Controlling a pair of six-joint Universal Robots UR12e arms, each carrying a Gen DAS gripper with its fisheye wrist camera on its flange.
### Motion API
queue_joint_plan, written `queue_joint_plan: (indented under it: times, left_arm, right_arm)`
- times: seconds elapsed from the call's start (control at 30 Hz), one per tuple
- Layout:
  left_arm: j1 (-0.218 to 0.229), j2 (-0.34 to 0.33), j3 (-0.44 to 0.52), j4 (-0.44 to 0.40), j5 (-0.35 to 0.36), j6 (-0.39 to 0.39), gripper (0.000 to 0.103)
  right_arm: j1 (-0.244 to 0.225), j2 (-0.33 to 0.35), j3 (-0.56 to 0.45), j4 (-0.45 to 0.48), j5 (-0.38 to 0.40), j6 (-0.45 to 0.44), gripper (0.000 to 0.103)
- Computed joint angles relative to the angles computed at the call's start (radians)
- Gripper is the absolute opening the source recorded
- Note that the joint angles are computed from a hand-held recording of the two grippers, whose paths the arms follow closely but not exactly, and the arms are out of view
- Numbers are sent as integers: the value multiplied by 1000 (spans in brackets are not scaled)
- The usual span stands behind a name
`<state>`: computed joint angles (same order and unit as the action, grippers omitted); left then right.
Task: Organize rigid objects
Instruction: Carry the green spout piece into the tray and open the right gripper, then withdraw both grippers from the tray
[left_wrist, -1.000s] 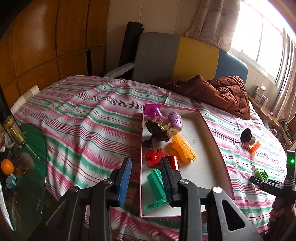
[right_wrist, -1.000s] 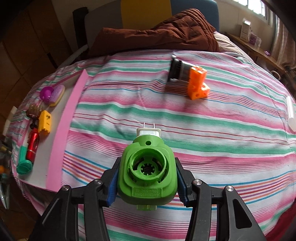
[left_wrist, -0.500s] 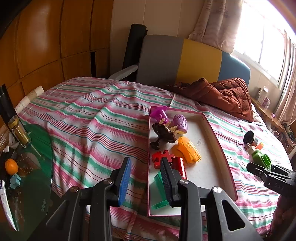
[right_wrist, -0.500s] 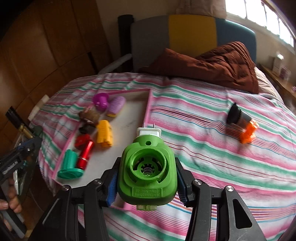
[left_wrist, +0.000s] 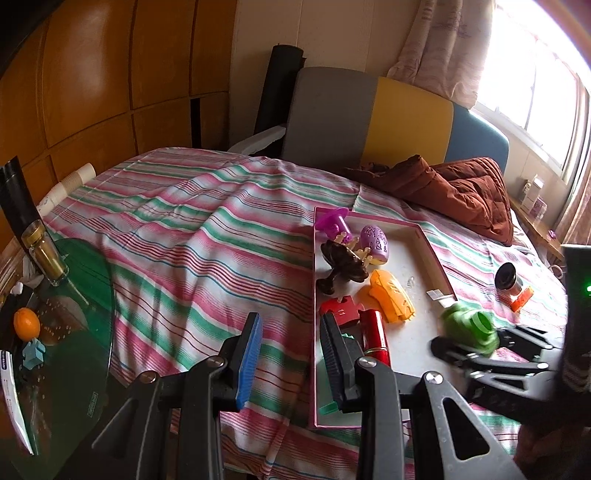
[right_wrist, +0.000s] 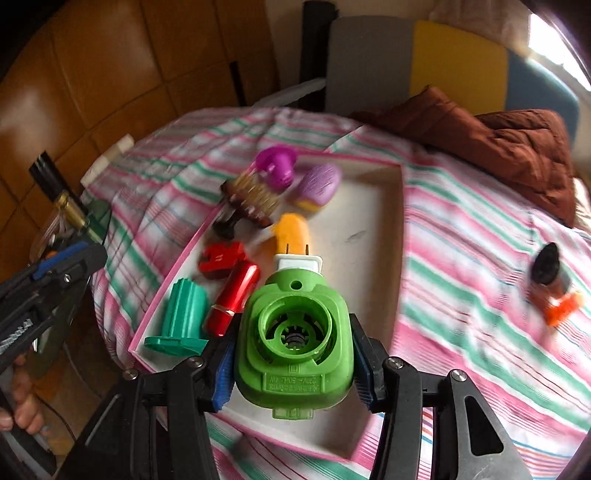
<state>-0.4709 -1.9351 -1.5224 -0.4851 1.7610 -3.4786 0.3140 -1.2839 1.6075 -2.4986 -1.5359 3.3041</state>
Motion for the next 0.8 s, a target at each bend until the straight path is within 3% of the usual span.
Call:
queue_joint_plan:
  times: [0.33, 0.8]
  left_arm:
    - [-1, -2, 2, -9, 13, 2, 32]
    - [-8, -1, 5, -7, 20, 29, 32]
  right_arm:
    - [9, 48, -33, 58, -20, 5, 53]
    - [2, 11, 7, -27, -6, 37, 59]
